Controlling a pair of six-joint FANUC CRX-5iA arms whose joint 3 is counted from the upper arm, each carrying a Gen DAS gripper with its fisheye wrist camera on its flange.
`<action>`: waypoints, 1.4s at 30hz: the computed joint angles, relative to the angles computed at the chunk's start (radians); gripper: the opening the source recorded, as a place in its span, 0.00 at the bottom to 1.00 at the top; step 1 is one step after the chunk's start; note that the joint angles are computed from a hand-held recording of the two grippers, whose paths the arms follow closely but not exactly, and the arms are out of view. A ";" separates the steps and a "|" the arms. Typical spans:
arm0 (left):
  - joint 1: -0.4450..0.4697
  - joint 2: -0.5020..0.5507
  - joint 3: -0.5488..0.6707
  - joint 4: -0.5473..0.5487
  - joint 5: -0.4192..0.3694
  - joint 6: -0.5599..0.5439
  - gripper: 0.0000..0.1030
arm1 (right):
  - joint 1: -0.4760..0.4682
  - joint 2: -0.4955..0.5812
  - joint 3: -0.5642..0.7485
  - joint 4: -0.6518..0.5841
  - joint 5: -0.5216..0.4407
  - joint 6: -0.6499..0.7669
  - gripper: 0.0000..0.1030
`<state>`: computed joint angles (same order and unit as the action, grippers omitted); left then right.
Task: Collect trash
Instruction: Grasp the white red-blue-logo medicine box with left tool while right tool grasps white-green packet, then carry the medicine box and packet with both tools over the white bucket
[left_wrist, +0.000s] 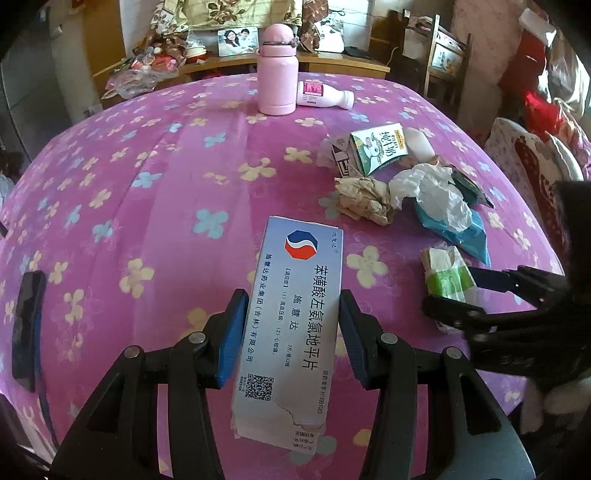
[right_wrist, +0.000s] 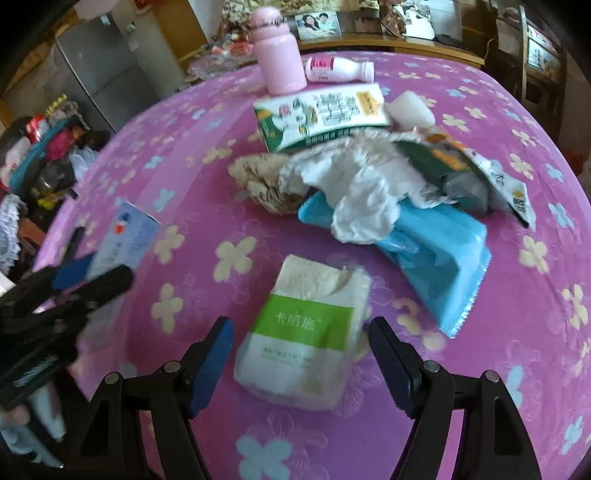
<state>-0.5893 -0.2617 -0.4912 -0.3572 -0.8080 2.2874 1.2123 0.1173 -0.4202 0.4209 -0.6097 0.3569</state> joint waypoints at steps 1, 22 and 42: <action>0.001 -0.002 -0.002 0.000 0.001 0.003 0.46 | 0.009 0.011 -0.002 0.048 -0.015 -0.028 0.65; -0.120 0.142 0.132 0.056 0.085 0.002 0.46 | 0.016 -0.301 -0.240 0.191 -0.047 -0.138 0.40; -0.261 0.365 0.396 0.031 0.088 -0.006 0.46 | -0.004 -0.590 -0.419 0.256 -0.252 -0.249 0.40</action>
